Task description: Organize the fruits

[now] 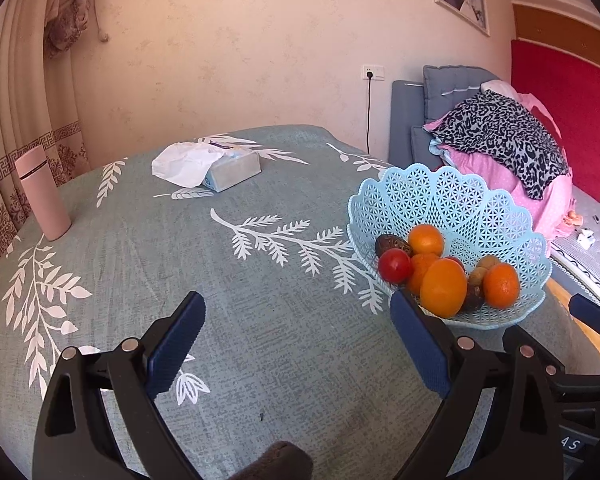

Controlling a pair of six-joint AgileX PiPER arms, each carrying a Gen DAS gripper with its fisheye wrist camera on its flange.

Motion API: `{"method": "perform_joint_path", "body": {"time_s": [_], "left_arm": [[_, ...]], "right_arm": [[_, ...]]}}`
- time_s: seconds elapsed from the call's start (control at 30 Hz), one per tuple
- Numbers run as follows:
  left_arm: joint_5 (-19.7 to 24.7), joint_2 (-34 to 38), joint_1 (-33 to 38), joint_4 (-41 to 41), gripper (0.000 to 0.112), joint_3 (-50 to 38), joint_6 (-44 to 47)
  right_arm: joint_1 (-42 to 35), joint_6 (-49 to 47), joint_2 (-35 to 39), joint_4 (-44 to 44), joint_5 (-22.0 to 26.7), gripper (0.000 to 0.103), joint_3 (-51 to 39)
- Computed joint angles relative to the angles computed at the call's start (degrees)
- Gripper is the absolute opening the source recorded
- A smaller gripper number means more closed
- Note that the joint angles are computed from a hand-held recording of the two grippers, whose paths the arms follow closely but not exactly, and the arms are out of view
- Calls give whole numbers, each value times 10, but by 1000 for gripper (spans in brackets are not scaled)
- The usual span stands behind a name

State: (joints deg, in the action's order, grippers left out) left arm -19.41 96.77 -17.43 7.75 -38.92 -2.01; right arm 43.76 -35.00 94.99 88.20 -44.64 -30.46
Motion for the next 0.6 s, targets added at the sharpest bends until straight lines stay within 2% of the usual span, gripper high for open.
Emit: {"method": "perform_joint_path", "body": {"time_s": [0.1,0.47,0.6], "left_arm": [[-2,1,-7,-25,98,2,27],[-21,2,-32,-103,98,14,118],[-22,4,-32,-104,98,13,121]], "right_arm": [[-1,6,-1,-3,1,100,2],[0,14,0,-5,-1,100,6],[0,17,0,-6,0,100,7]]}}
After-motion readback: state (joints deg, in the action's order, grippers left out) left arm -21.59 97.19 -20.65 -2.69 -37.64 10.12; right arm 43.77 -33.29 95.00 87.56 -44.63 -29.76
